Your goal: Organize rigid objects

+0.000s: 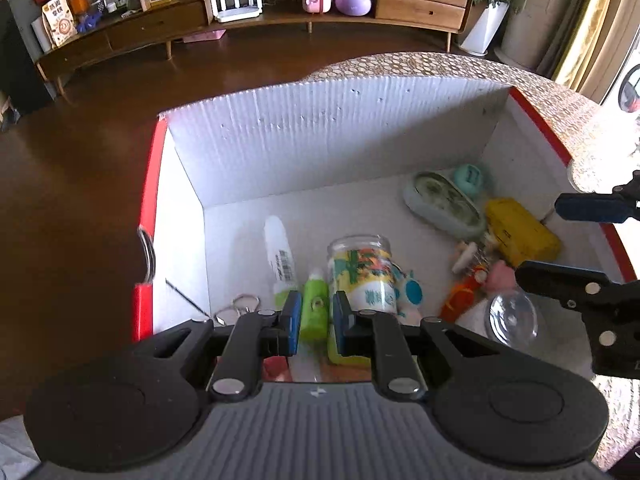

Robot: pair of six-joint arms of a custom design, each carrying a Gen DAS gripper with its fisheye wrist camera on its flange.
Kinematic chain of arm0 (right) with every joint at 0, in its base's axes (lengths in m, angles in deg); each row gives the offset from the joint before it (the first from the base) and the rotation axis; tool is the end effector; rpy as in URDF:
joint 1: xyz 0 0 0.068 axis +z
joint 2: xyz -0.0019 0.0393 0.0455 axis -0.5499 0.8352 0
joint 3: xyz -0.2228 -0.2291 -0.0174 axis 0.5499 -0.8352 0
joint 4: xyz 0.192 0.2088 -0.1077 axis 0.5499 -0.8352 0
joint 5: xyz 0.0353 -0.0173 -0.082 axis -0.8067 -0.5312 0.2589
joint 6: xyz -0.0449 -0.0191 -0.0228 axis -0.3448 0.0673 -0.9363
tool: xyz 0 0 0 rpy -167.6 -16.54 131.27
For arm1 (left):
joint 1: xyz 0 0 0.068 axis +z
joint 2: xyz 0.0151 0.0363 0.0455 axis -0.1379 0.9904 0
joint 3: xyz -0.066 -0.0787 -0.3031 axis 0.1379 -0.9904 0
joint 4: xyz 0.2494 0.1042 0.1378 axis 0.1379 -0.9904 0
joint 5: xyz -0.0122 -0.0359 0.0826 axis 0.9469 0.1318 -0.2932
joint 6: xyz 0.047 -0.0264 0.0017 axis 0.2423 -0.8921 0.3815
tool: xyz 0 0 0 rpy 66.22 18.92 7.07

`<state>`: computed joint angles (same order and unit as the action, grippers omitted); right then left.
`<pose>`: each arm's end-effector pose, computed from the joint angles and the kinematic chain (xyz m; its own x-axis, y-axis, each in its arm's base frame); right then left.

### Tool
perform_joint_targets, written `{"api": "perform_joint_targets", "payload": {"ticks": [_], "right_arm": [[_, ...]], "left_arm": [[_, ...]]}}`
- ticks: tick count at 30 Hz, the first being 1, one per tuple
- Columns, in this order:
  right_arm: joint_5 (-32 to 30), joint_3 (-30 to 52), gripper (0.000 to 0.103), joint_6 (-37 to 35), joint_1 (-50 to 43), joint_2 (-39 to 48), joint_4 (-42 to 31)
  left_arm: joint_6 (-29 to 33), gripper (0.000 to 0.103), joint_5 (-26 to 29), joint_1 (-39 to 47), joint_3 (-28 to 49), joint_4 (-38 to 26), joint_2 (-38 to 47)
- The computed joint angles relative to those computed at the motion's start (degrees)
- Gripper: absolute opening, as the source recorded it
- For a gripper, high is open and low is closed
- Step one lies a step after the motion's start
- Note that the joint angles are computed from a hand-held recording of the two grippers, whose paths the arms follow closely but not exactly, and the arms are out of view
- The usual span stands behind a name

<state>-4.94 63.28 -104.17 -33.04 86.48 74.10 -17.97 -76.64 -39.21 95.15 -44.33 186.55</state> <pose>0.2571 0.0131 0.1294 -0.6435 -0.4143 -0.6436 -0.5304 0.8476 -0.0153 0.2694 -0.1564 0.0443 -0.8655 0.1317 -0.4834 0.1554 0.9878 -0.0092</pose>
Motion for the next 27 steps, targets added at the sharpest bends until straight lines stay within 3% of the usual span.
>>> {"api": "perform_joint_targets", "payload": {"ticks": [13,21,24,26,27], "right_arm": [[-11.4,-2.6,0.066,-3.6,-8.8,-20.2,-14.5],[-21.3,-3.1,0.071,-9.3,-17.9,-30.2,-25.7],[-25.2,-3.0,0.076,-12.4,-21.8,-32.3,-29.7],[-27.4,-3.0,0.077,-14.4,-24.2,-33.5,-32.3],[-28.7,-2.8,0.078,-15.6,-25.6,-33.6,-33.7]], "left_arm": [[-6.2,0.016,-7.9,-8.0,-7.5,-3.4,-20.0],[-12.2,0.017,-17.3,-17.4,-10.6,-6.2,-29.5],[-14.5,0.038,-22.1,-21.4,-11.1,-7.5,-31.1],[-16.0,0.070,-25.2,-24.1,-11.8,-7.6,-32.2],[-16.7,0.072,-27.0,-25.6,-12.1,-7.5,-32.6]]}}
